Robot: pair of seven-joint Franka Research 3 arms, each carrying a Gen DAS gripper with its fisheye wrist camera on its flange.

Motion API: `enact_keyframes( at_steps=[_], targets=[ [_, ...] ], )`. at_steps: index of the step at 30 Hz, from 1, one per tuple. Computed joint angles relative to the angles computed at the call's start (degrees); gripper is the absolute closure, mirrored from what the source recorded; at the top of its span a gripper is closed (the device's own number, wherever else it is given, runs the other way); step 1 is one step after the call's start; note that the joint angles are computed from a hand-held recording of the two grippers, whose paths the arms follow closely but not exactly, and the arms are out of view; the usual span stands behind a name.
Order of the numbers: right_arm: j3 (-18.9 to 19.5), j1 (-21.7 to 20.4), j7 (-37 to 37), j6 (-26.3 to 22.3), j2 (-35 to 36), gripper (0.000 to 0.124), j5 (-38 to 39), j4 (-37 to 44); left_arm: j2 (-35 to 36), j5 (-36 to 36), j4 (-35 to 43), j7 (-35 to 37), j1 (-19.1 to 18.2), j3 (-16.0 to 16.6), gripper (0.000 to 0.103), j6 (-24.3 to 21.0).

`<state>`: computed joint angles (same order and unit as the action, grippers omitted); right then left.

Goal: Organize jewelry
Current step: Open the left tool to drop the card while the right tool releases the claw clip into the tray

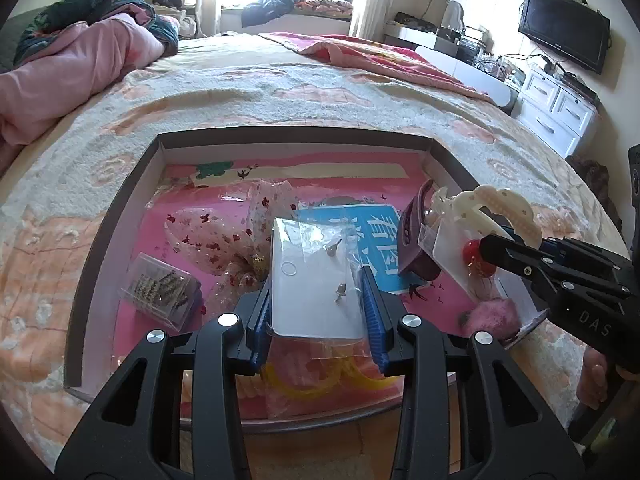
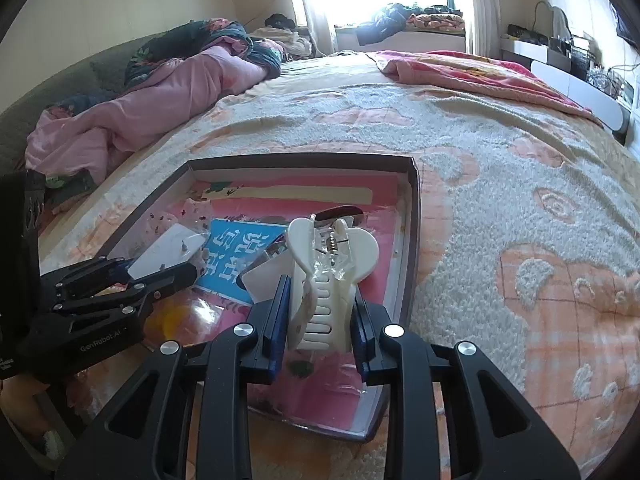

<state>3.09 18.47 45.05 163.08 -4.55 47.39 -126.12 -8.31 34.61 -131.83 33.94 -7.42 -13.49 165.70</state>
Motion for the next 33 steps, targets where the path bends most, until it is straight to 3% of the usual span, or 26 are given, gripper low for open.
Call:
enact_keyframes(
  at_steps=[10,18,33],
  targets=[
    [-0.41,-0.12,-0.86,0.26,-0.56,0.096,1.86,-0.28,0.23,-1.85,-0.13,1.99,-0.69,0.31,0.07,0.05],
    [-0.81,0.1,-2.38,0.01,-1.69,0.091,3.55,-0.82,-0.31,-2.67,-0.39,2.86,-0.93,0.17,0.05,-0.18],
    [-3.58,4.7,-14.55,4.16,-10.85,0.055,15.72,-6.56,-10.09,3.23,-4.46,-6.14,2.33,-3.65,0.012,-2.07]
  ],
)
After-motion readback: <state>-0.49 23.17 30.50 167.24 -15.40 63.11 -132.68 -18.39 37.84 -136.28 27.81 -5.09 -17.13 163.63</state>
